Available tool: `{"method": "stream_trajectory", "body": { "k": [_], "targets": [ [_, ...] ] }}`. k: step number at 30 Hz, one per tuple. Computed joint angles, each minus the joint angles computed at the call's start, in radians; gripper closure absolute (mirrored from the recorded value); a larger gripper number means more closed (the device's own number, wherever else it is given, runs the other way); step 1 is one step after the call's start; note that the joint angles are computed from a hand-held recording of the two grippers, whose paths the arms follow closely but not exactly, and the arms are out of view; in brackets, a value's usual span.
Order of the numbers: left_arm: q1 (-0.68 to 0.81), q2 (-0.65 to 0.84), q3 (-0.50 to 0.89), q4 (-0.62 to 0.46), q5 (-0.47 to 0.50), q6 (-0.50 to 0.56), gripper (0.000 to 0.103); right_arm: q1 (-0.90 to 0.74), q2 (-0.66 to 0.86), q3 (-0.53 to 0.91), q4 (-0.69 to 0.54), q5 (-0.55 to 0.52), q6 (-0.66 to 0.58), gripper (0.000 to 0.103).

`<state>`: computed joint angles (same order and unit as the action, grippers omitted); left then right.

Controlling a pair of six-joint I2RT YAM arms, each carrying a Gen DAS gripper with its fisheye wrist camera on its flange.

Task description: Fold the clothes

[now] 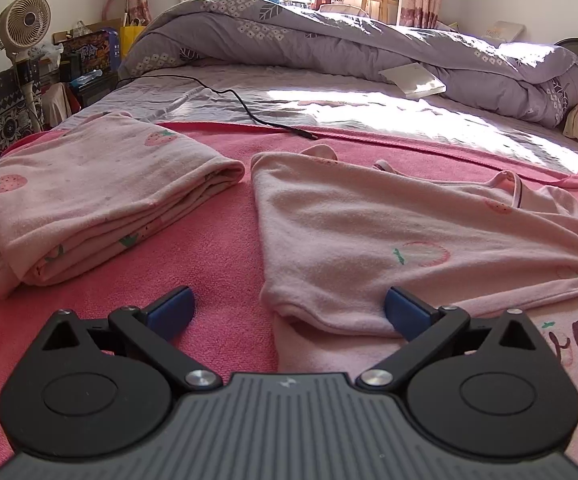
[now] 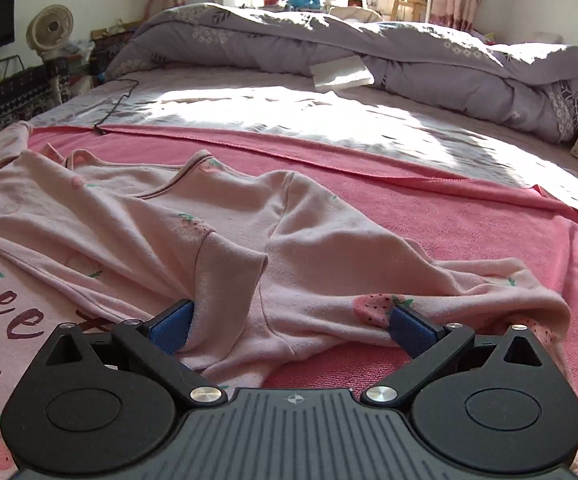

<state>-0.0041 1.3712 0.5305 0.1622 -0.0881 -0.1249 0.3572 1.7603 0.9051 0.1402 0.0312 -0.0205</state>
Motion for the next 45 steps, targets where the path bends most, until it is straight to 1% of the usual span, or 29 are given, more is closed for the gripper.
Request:
{"method": "stream_trajectory", "body": {
  "k": [3,4,7,10,12,14,16,19,20,21,22,23,24,25,26,27,29,32,34,35,36,37,38,40,42,45],
  "targets": [
    [0.004,0.000,-0.002,0.002,0.004,0.001,0.000,0.053,-0.011,0.008,0.002,0.071,-0.055,0.000],
    [0.004,0.001,-0.001,0.002,0.004,0.001,0.000,0.056,-0.018,0.020,-0.019,0.052,-0.055,0.000],
    [0.003,0.000,-0.002,0.003,0.004,-0.001,0.000,0.062,-0.044,0.029,-0.026,-0.033,-0.030,0.000],
    [0.002,-0.001,-0.002,0.002,0.004,-0.002,0.000,0.078,-0.046,0.032,0.012,-0.039,-0.009,0.000],
    [0.004,-0.002,-0.002,0.001,0.006,0.000,0.000,0.098,0.004,0.072,0.003,0.027,-0.044,0.000],
    [0.000,-0.002,-0.003,0.002,0.003,-0.002,0.000,0.133,0.103,0.137,-0.025,0.202,-0.129,0.000],
    [0.000,-0.004,-0.002,-0.001,0.004,-0.004,0.000,0.105,0.102,0.133,-0.008,0.147,-0.103,0.000],
    [-0.002,-0.004,-0.002,-0.002,0.001,-0.005,0.000,0.092,0.043,0.103,-0.016,0.099,-0.043,0.000],
    [-0.002,-0.004,-0.002,-0.002,0.001,-0.005,0.000,0.088,0.016,0.069,0.011,0.074,-0.050,0.000],
    [-0.003,-0.004,-0.002,-0.002,0.001,-0.006,0.000,0.091,0.007,0.052,0.020,0.079,-0.071,0.000],
    [0.000,-0.004,-0.002,-0.001,0.004,-0.005,0.000,0.110,0.029,0.060,0.008,0.143,-0.114,0.000],
    [0.000,-0.004,-0.003,-0.001,0.005,-0.005,0.000,0.115,0.050,0.067,0.001,0.169,-0.141,0.000],
    [0.000,-0.005,-0.003,-0.001,0.005,-0.005,0.000,0.099,0.043,0.047,0.034,0.133,-0.116,0.000],
    [0.002,-0.004,-0.003,-0.001,0.007,-0.006,0.000,0.091,0.035,0.071,-0.020,0.120,-0.078,0.000],
    [0.002,-0.004,-0.003,0.000,0.007,-0.006,0.000,0.084,0.016,0.072,-0.044,0.108,-0.030,0.000],
    [0.001,-0.003,-0.002,0.000,0.007,-0.007,0.000,0.076,-0.018,0.044,-0.038,0.080,0.008,0.000],
    [0.001,-0.003,-0.003,0.001,0.007,-0.007,0.000,0.051,-0.121,-0.060,0.009,-0.002,0.068,0.000],
    [0.002,-0.004,-0.003,0.001,0.008,-0.006,0.000,0.027,-0.280,-0.214,0.015,-0.041,0.200,0.000],
    [0.002,-0.004,-0.003,0.000,0.008,-0.005,0.000,0.001,-0.323,-0.284,-0.002,-0.096,0.275,0.000],
    [0.003,-0.004,-0.003,0.000,0.008,-0.005,0.000,-0.012,-0.332,-0.321,0.010,-0.127,0.306,0.000],
    [0.004,-0.004,-0.002,-0.001,0.009,-0.004,0.000,0.003,-0.346,-0.408,0.157,-0.105,0.308,0.000],
    [0.004,-0.004,-0.002,-0.001,0.009,-0.004,0.000,0.020,-0.353,-0.472,0.267,-0.081,0.314,0.000],
    [0.005,-0.005,-0.002,-0.002,0.010,-0.004,0.000,0.035,-0.361,-0.498,0.303,-0.060,0.335,0.000],
    [0.003,-0.004,-0.002,-0.001,0.008,-0.004,0.000,0.044,-0.365,-0.466,0.252,-0.037,0.392,0.000],
    [0.005,-0.004,-0.003,-0.001,0.010,-0.003,0.000,0.050,-0.361,-0.468,0.273,-0.013,0.490,0.000],
    [0.004,-0.004,-0.002,-0.001,0.010,-0.004,0.000,-0.003,-0.372,-0.505,0.343,-0.083,0.608,0.000]
  ]
}}
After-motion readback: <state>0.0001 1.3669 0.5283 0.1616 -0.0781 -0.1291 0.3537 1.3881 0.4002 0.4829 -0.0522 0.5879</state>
